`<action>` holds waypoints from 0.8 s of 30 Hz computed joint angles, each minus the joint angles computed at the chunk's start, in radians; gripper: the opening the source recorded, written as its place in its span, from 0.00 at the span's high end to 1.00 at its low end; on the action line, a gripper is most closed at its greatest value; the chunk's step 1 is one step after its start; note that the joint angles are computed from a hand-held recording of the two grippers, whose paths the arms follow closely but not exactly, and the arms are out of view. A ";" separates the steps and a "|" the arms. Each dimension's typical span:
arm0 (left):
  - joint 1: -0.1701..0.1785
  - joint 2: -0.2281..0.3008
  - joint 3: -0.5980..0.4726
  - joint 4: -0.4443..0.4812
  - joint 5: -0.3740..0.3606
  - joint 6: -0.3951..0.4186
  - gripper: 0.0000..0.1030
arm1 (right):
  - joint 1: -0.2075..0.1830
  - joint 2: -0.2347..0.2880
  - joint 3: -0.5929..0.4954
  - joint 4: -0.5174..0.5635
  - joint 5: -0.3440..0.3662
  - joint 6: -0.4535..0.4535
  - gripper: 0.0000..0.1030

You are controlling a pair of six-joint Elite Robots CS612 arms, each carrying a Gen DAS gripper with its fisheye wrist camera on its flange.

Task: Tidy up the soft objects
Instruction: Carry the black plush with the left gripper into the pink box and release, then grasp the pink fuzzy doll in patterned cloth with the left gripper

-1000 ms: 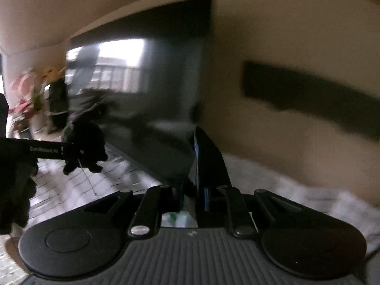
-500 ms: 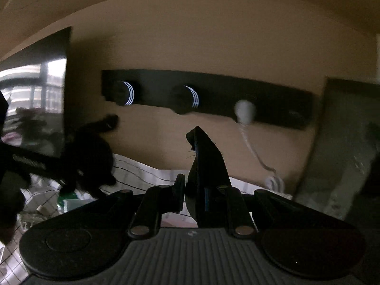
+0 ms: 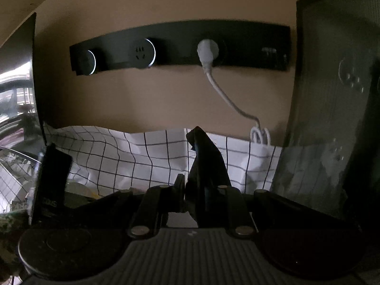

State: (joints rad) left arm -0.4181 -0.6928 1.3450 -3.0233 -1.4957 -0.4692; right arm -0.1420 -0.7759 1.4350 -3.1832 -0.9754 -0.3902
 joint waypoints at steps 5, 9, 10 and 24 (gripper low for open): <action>0.001 -0.012 -0.017 0.072 -0.022 0.154 0.17 | 0.008 0.010 -0.014 0.027 0.012 0.009 0.85; 0.005 0.002 -0.029 -0.002 -0.022 0.085 0.18 | 0.010 0.011 -0.011 0.044 0.017 0.005 0.85; 0.006 0.002 -0.022 -0.042 -0.020 0.066 0.18 | 0.010 0.012 -0.011 0.048 0.020 -0.001 0.85; 0.000 -0.149 0.256 -0.328 0.127 -0.013 0.18 | 0.039 0.069 -0.024 -0.035 -0.017 0.074 0.42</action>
State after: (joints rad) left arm -0.4182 -0.8416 1.6010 -3.3512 -1.3686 -0.4823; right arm -0.1027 -0.7067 1.4115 -3.2178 -0.9925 -0.3158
